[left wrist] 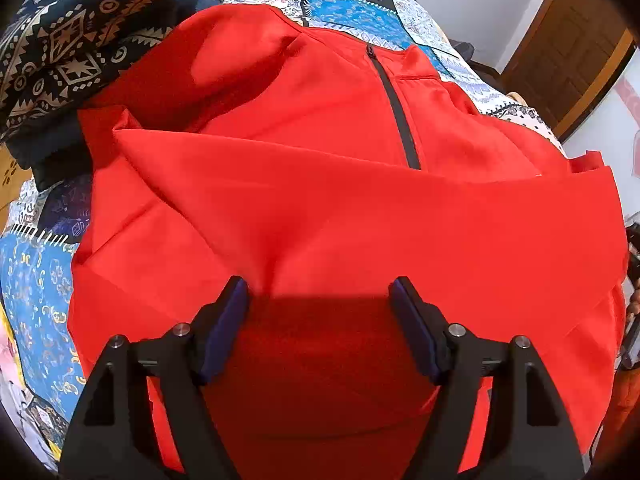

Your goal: Fold large clothes

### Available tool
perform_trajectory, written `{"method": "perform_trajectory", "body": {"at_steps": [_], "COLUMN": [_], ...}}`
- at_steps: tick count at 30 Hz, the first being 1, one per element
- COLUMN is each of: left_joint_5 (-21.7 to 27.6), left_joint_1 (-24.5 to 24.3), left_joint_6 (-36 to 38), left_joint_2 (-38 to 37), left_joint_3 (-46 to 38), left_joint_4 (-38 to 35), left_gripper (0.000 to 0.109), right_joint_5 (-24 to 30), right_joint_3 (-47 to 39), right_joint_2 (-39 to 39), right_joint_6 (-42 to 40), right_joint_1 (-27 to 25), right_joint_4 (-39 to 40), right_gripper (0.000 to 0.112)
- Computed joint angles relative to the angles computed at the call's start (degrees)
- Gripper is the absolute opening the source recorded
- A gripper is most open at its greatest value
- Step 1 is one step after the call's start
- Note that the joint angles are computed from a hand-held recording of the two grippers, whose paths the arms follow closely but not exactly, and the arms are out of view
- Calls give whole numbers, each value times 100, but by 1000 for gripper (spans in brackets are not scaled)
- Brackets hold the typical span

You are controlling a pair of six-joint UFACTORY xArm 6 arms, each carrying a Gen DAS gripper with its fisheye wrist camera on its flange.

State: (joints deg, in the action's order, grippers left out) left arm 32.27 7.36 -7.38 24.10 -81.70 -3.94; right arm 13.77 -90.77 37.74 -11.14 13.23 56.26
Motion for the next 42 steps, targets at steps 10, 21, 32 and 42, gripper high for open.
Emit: {"method": "perform_trajectory", "body": {"at_steps": [10, 21, 32, 42], "left_joint_5": [-75, -556, -1155, -1204], "left_joint_1": [1, 56, 209, 203], "left_joint_6": [-41, -166, -97, -173], "left_joint_2": [-41, -661, -1584, -1725], "left_joint_3": [75, 771, 1723, 2000], "left_joint_4": [60, 403, 626, 770], "left_gripper": [75, 75, 75, 75], "right_joint_5": [-1497, -1439, 306, 1316], "right_joint_3": [566, 158, -249, -12], "right_joint_2": [-1036, -1502, -568, -631], "right_joint_6": [-1981, -4069, -1214, -531], "right_joint_1": [475, 1196, 1664, 1618], "right_joint_4": [1651, 2312, -1522, -2732], "right_gripper": [6, 6, 6, 39]}}
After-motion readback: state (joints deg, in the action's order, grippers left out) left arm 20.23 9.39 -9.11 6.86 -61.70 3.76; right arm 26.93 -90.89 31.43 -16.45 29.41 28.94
